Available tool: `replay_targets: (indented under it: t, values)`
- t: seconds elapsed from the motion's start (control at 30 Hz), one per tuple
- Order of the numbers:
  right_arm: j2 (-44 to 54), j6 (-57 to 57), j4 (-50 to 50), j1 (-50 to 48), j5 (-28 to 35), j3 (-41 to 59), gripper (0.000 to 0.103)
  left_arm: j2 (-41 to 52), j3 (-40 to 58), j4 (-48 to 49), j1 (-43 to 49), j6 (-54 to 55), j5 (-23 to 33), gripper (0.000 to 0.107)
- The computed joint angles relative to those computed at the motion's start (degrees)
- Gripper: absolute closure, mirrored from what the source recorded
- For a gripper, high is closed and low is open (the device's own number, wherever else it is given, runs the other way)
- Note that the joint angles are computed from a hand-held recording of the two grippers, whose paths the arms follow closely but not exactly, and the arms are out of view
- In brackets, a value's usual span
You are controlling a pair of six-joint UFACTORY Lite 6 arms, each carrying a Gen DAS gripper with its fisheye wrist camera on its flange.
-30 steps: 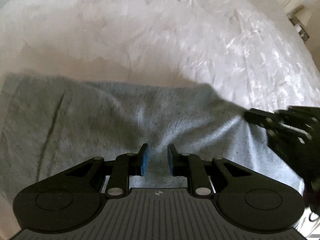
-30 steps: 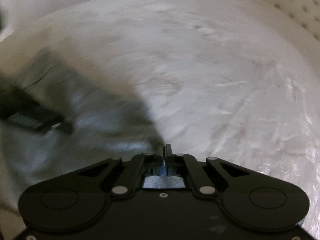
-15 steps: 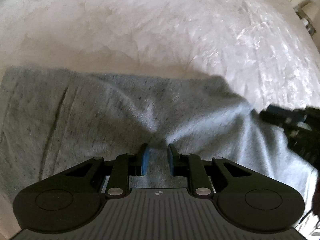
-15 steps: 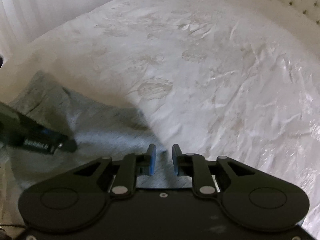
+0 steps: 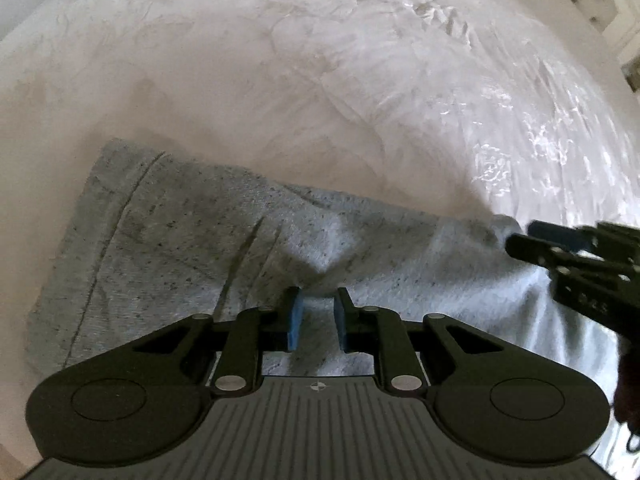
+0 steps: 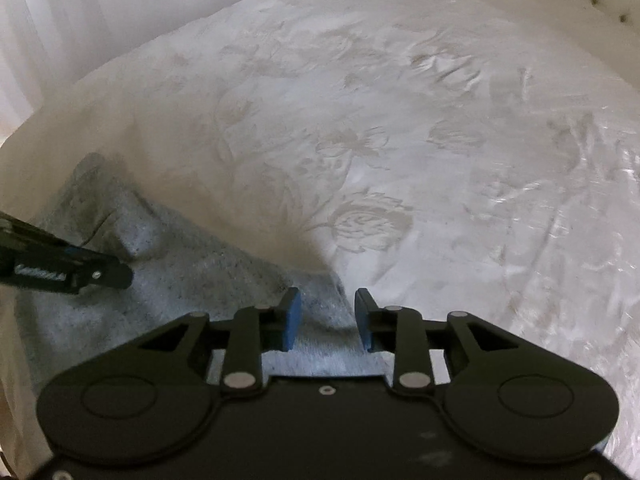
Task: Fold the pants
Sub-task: 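Pinch the pants with the left gripper while the right gripper releases and repositions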
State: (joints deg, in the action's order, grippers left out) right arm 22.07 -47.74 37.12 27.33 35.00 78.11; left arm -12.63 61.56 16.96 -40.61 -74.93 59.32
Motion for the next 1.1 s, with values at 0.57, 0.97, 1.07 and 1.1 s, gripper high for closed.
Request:
replay_targets:
  t: [0.57, 0.97, 1.07, 1.1]
  values:
    - [8.5, 14.5, -10.5, 4.4, -3.2, 7.7, 0.101, -9.5, -8.3, 7.5, -0.4, -13.6, 12.1, 0.088]
    - [-18.7, 18.1, -9.0, -2.1, -3.6, -13.4, 0.085, 3.9, 8.3, 7.7, -12.3, -12.0, 8.4, 0.087]
    - [-31.0, 19.8, -11.2, -8.3, -0.1, -23.8, 0.084, 10.4, 12.7, 5.0, -15.5, -9.9, 3.7, 0.087]
    - [-35.0, 20.4, -12.7, -11.0, 1.3, -27.2, 0.084, 13.0, 14.7, 3.9, -17.3, -9.1, 2.5, 0.087]
